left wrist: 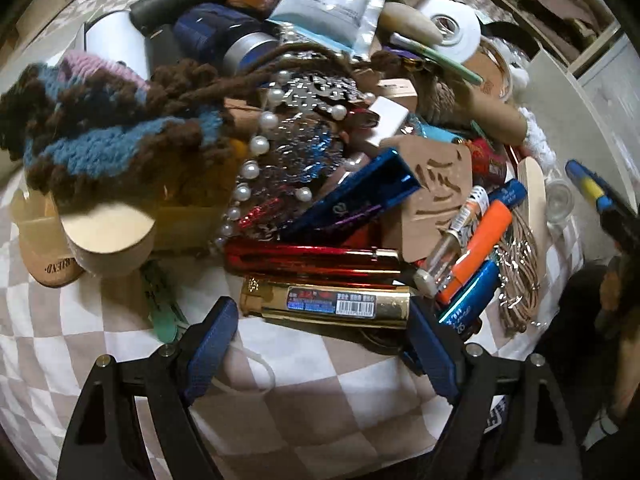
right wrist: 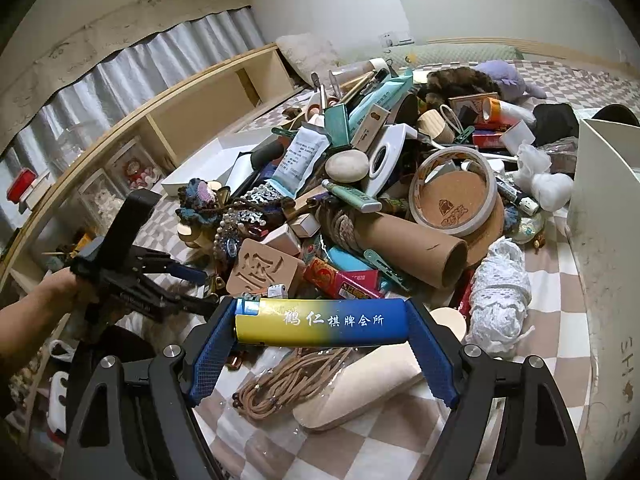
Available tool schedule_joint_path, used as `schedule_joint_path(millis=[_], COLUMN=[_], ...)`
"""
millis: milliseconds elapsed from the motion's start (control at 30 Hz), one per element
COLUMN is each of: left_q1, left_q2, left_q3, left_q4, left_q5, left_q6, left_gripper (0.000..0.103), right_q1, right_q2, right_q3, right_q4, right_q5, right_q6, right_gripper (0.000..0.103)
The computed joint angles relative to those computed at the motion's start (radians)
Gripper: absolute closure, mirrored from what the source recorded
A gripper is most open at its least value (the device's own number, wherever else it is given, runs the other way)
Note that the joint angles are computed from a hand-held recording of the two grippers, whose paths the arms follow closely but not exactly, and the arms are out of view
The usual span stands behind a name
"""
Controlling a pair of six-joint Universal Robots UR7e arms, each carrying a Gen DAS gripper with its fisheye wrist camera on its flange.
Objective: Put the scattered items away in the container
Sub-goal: 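Grasp the gold lighter with the left tool while the right tool holds the yellow-blue lighter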
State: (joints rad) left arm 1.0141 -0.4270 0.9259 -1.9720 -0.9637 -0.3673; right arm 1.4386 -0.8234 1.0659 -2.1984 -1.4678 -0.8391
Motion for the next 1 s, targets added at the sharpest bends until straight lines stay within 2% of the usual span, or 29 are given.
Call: schedule_joint_path(millis=[133,267,400,567,1000], left_q1=[-0.008,-0.013,-0.016,-0.016,-0.049], left_q2=[0.009,0.015,0.017,0.002,-0.04], left_q3=[-0.004,-0.004,0.005,0.04,0.141], left_q4=[0.004,0.009,-0.01,-0.058,-0.106], left_q5=[0.012,0.037,0.051,0.025,0.054], left_q6=[0.021,0.013,0.006,0.004,-0.101], left_gripper=[0.018,0.01,0.01,0.022,0.022], right_q1=[0.001,0.001,0.001,0.002,0.004], right_q2=[-0.002,-0.002,-0.001,0.0,-0.005], right_q3=[0.003,0.005,0.004,0.003,0.015], right_q4=[0.001,0.0,0.001,0.003,-0.006], right_q5=[-0.002,-0.002,-0.003,-0.009,-0.009], right_q6=[-0.007,-0.009,-0.009,-0.01,-0.022], right_gripper=[0.02,0.02,0.02,0.02,0.02])
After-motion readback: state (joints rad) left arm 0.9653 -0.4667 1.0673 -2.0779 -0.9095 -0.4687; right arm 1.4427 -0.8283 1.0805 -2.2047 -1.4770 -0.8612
